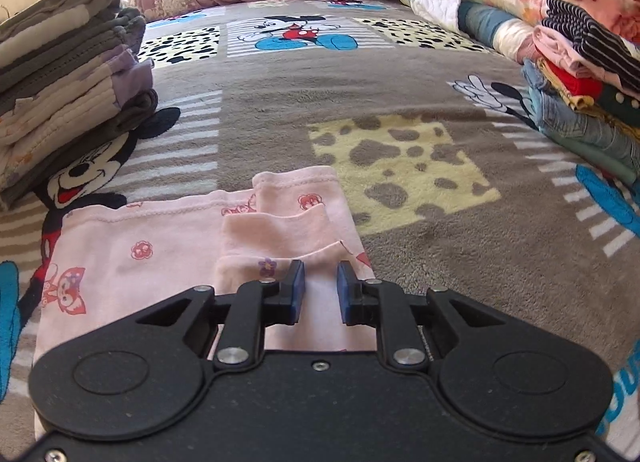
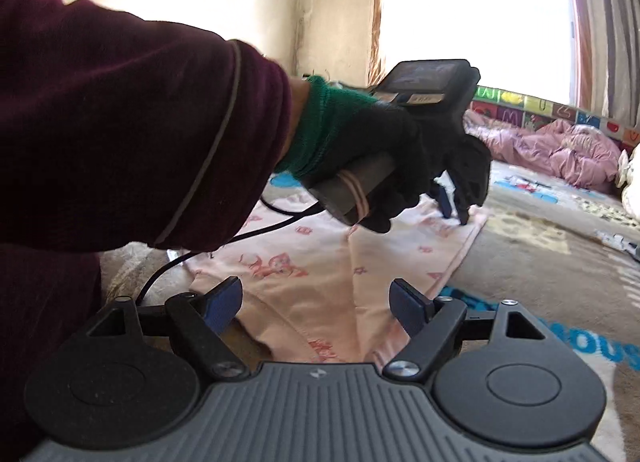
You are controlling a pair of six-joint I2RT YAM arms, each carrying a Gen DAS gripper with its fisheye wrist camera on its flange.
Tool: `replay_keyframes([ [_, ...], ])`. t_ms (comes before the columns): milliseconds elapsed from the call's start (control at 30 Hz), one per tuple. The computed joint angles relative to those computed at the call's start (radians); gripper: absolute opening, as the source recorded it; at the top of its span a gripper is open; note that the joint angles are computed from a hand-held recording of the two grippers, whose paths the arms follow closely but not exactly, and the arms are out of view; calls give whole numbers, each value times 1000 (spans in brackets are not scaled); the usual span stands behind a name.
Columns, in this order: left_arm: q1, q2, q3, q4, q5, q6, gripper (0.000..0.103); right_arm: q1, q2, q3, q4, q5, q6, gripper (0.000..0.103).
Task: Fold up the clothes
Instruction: 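Lower the sleeve onto the top's body and open the left gripper, then move the left gripper to the other sleeve's cuff and grasp it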
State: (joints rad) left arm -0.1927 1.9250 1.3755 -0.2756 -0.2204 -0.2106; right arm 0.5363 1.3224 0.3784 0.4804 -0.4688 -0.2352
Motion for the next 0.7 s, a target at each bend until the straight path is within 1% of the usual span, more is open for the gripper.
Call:
replay_keyframes([
  [33, -4, -4, 5, -7, -10, 12, 15, 11, 24, 43, -84, -2, -11, 85],
  [100, -11, -18, 2, -6, -27, 33, 15, 34, 20, 36, -83, 35, -29, 85],
  [133, -10, -27, -9, 5, -19, 32, 15, 32, 16, 41, -94, 23, -19, 87],
  [200, -3, -4, 10, -25, 13, 26, 15, 16, 21, 39, -83, -7, 5, 88],
  [267, -1, -3, 16, -41, 20, 42, 15, 24, 27, 40, -81, -3, 0, 91],
  [300, 4, -28, -4, -31, 29, 30, 16, 29, 28, 42, -86, -1, -5, 92],
  [333, 15, -78, -50, -2, 43, -13, 16, 32, 26, 45, -92, 5, -9, 92],
  [400, 36, -183, -144, 52, 61, -94, 22, 36, 11, 35, -91, 13, -8, 92],
  [433, 44, -247, -208, 76, 53, -119, 29, 38, 3, 31, -90, 16, -7, 92],
  [500, 61, -381, -338, 103, 29, -158, 36, 36, -26, 13, -73, 12, 13, 91],
  [533, 71, -455, -408, 107, 15, -178, 46, 36, -40, 4, -65, 10, 24, 91],
  [567, 82, -532, -477, 105, 3, -200, 49, 37, -55, -6, -57, 11, 28, 91],
  [600, 96, -614, -545, 99, -2, -219, 49, 38, -70, -16, -49, 12, 33, 91],
  [700, 152, -892, -741, 48, -14, -300, 55, 43, -114, -40, -55, 9, 46, 91],
])
